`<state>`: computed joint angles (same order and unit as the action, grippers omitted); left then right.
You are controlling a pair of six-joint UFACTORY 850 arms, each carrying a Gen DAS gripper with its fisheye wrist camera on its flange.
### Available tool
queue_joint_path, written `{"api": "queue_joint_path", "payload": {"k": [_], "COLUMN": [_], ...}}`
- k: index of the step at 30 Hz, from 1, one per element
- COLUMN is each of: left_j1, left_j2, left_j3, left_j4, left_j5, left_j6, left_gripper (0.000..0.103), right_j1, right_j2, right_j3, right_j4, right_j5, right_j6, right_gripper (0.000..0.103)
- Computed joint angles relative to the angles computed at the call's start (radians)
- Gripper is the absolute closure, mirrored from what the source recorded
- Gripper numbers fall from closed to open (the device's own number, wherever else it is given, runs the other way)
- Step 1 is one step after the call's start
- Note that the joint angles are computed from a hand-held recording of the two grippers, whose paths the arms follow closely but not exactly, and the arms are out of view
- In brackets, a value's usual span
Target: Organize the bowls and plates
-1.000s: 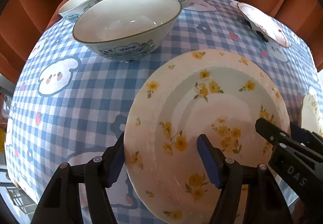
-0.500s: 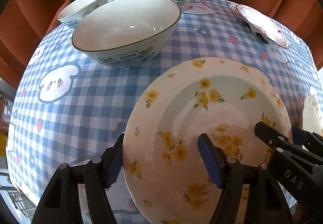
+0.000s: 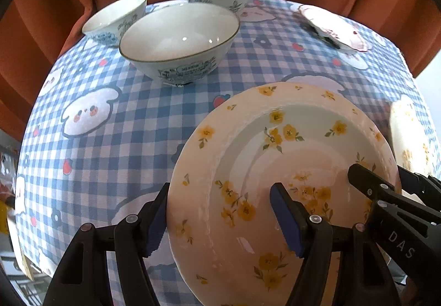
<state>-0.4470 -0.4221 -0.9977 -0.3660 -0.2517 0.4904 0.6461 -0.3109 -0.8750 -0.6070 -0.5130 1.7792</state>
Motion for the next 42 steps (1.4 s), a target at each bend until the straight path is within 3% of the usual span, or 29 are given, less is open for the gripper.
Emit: {"api": "queue_joint_path", "payload": {"k": [5, 8, 16, 20, 27, 36, 42], "left_j1": [-0.027, -0.053, -0.164, -0.235, -0.347, -0.464, -0.514], "left_j2": [0.032, 0.047, 0.067, 0.074, 0.057, 0.008, -0.031], "left_j3": [0.030, 0.043, 0.044, 0.036, 0.002, -0.048, -0.092], "left_j4": [-0.045, -0.010, 0.392, 0.584, 0.791, 0.933, 0.912], "left_j5": [0.038, 0.062, 0.063, 0.048, -0.001, -0.035, -0.057], "left_j6": [0.042, -0.022, -0.567, -0.833, -1.174, -1.471, -1.515], "left_gripper": [0.031, 0.031, 0.031, 0.031, 0.031, 0.031, 0.031], "right_j1": [0.021, 0.023, -0.020, -0.059, -0.134, -0.282, -0.395], "right_j2": [0.040, 0.072, 0.199, 0.287, 0.434, 0.602, 0.672], "right_j3": [0.031, 0.065, 0.196, 0.281, 0.416, 0.561, 0.619], "right_j4": [-0.059, -0.103, -0.176, -0.194, -0.207, -0.171, -0.095], "right_j5": [-0.019, -0.017, 0.031, 0.050, 0.096, 0.159, 0.188], "right_j6": [0.092, 0.136, 0.117, 0.082, 0.006, -0.213, -0.421], "right_gripper": [0.045, 0.045, 0.045, 0.045, 0.045, 0.045, 0.045]}}
